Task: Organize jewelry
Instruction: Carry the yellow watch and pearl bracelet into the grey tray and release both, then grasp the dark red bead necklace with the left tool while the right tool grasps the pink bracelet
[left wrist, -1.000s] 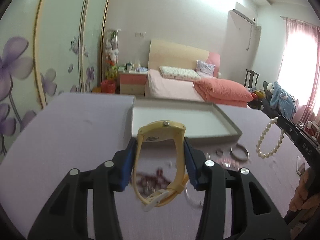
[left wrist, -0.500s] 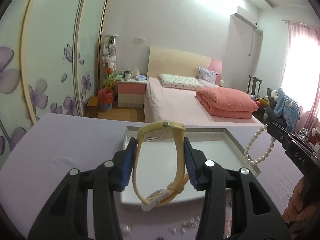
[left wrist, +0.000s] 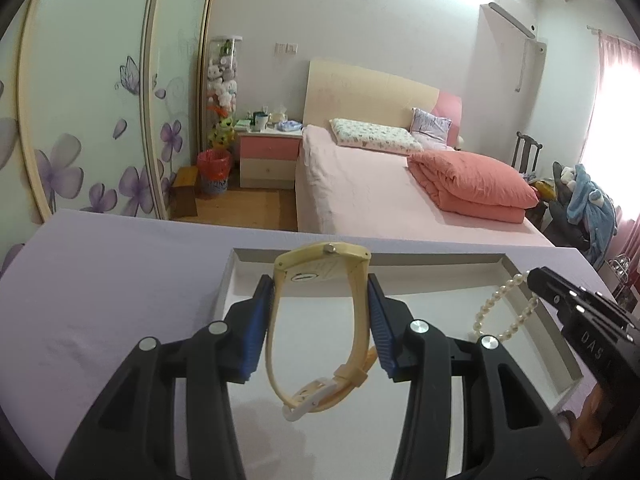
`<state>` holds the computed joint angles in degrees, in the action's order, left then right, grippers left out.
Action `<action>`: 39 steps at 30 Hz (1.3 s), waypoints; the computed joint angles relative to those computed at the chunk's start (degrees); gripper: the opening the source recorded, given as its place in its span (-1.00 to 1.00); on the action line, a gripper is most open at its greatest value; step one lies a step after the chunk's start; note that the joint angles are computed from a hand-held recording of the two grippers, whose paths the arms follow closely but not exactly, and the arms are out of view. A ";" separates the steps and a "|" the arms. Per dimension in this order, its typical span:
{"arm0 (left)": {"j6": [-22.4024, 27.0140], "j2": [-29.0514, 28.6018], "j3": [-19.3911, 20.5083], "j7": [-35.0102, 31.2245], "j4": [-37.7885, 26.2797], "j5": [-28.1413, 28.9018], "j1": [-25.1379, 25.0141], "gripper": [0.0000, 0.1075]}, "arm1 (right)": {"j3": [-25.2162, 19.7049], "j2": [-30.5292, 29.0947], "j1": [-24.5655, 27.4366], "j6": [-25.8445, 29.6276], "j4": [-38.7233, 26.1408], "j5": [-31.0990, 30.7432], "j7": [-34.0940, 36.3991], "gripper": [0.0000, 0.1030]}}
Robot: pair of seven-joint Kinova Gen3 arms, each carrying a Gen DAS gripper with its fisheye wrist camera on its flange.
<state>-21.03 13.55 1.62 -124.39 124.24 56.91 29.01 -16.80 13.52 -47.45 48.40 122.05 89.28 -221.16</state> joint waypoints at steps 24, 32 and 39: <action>-1.01 -3.11 -0.41 -4.22 0.84 2.65 0.43 0.09 | -0.67 -2.49 -0.90 1.52 1.08 -1.63 -0.11 -0.29; -5.67 -8.38 4.73 -5.70 6.73 6.49 -1.67 0.10 | -3.10 -5.67 -3.60 5.30 4.31 -3.56 -2.65 -0.29; -10.43 -15.11 10.34 -2.51 16.03 7.86 -2.48 0.17 | -6.90 -8.67 -7.81 8.74 8.86 -7.64 -6.22 -0.29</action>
